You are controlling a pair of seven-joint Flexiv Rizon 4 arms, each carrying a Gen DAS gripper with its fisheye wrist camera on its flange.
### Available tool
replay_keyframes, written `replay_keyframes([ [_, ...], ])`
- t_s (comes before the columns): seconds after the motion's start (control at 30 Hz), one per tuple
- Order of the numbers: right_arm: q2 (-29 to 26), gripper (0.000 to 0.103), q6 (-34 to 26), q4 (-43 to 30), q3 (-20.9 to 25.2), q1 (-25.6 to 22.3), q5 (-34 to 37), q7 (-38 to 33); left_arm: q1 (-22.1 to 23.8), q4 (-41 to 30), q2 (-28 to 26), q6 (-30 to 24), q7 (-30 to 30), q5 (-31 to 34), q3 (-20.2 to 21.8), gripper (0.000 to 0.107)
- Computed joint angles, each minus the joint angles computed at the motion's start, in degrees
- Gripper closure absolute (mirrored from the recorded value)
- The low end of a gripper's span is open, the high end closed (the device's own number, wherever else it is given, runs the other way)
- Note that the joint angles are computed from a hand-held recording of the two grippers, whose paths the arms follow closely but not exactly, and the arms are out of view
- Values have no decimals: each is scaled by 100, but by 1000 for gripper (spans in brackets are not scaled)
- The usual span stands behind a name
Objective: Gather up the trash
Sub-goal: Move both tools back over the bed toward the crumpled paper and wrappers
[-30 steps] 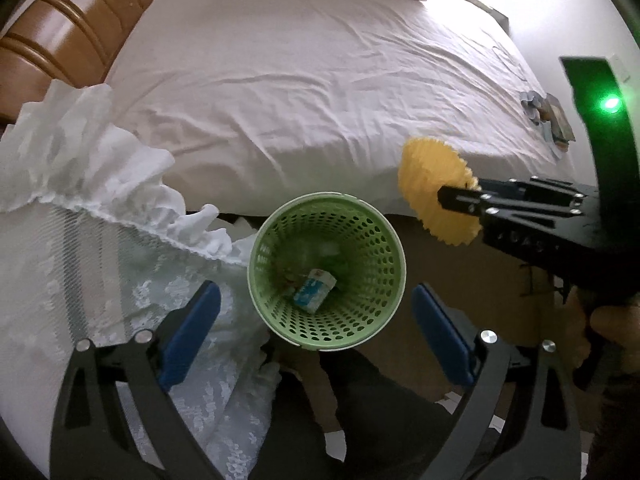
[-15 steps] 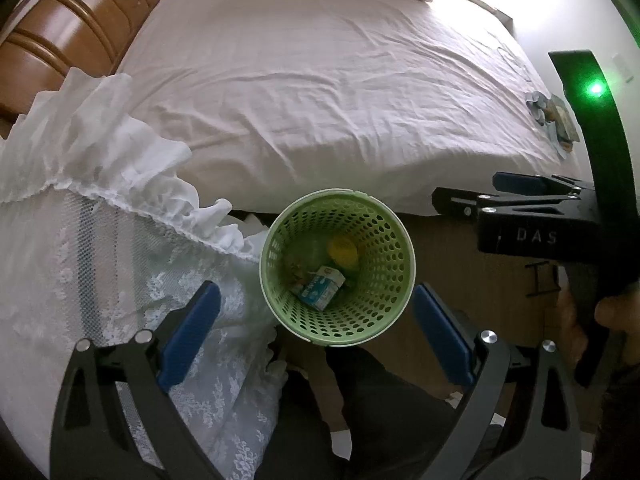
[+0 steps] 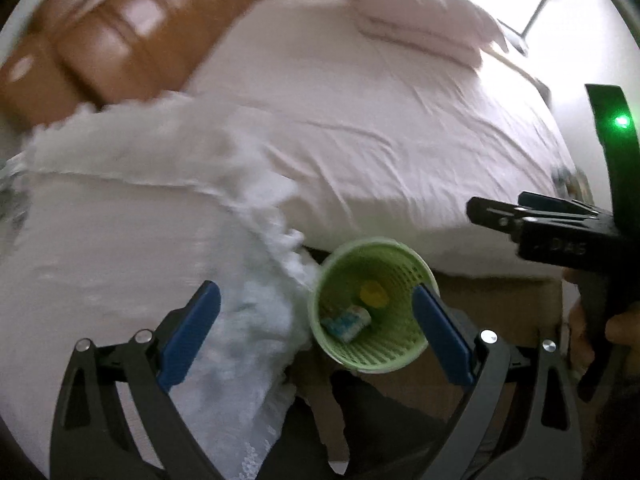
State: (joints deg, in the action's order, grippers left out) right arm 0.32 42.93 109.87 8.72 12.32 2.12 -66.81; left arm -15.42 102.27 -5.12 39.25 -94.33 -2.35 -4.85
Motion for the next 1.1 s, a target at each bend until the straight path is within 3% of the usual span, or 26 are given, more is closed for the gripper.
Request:
replay_keyframes([
  [0.33,-1075,2,-81,-1610,303,609,94,-893,724,539,943,110,-1201,742,486,12],
  [0.67,-2177,2,-709,-3260,539,1293,-3,-1271,1609,1010,1356,163,-1734,882,793,11],
  [0.9,-2949,2,-1121,-4280,536,1761,-114,-1244,2248,851,1057,295,-1922,1111,1033,11],
  [1.1,-3565,2,-1515,-5182,487,2156,-241,-1148,2767,324,258,642,-2307,1195,1314,11],
])
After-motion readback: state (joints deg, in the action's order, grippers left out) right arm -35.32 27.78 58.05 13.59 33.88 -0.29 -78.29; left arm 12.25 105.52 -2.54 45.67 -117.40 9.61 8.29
